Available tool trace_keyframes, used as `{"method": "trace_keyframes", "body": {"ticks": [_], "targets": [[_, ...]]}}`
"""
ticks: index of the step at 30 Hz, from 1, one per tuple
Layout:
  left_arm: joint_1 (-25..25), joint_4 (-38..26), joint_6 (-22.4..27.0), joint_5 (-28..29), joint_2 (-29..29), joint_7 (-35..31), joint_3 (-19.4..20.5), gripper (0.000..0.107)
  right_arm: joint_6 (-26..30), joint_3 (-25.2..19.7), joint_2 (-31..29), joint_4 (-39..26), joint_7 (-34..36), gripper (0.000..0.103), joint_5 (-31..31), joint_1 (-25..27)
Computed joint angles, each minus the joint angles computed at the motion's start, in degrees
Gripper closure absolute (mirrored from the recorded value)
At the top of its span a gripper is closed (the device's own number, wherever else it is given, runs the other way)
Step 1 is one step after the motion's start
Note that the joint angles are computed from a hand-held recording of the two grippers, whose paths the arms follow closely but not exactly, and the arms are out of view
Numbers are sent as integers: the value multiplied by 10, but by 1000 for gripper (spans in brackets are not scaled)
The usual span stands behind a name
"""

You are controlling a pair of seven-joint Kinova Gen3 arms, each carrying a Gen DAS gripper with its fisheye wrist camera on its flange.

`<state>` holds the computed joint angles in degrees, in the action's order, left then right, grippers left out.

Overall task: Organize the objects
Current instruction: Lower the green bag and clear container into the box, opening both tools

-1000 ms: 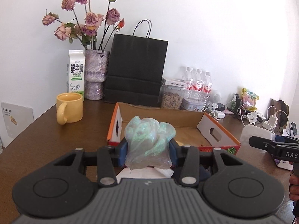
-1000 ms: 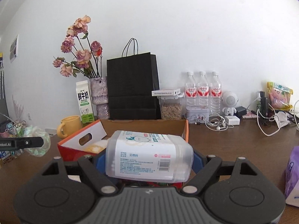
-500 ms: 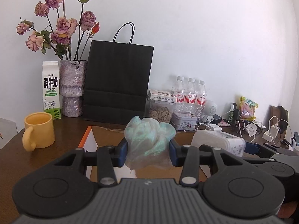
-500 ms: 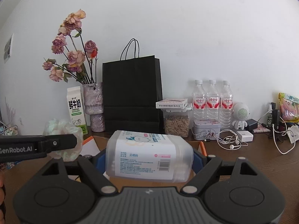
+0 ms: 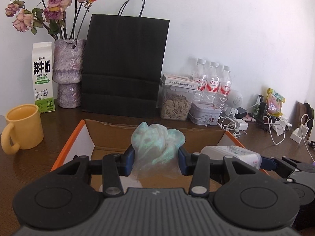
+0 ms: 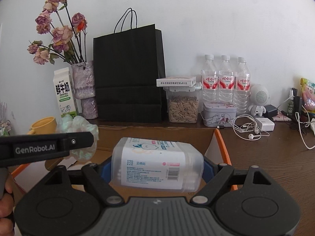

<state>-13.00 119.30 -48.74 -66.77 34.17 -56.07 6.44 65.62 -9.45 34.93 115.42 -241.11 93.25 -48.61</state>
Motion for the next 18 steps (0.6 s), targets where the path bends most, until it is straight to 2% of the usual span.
{"method": "trace_keyframes", "body": {"ticks": [3, 4, 5, 6, 7, 8, 10, 18], "targets": [[3, 4, 4, 10, 0, -11, -2, 59, -13, -2, -1, 5, -1, 19, 5, 6], [4, 8, 6, 18, -1, -17, -3, 49, -19, -4, -2, 9, -6, 19, 11, 9], [5, 12, 6, 26, -2, -25, -3, 33, -22, -5, -2, 12, -13, 16, 18, 11], [6, 18, 4, 36, -3, -38, -4, 24, -25, -7, -2, 13, -11, 11, 19, 12], [6, 24, -2, 50, -3, -55, -4, 9, -25, -8, -1, 12, -7, 2, 18, 12], [6, 33, -12, 67, -3, -76, -4, 4, -20, -8, 1, 10, -6, 0, 16, 10], [4, 44, -21, 85, -5, -100, -2, 4, -14, -9, 2, 11, -8, 0, 17, 5], [-10, 48, -27, 81, -7, -97, 8, 4, 7, -11, 0, 17, -23, 0, 12, -5]]}}
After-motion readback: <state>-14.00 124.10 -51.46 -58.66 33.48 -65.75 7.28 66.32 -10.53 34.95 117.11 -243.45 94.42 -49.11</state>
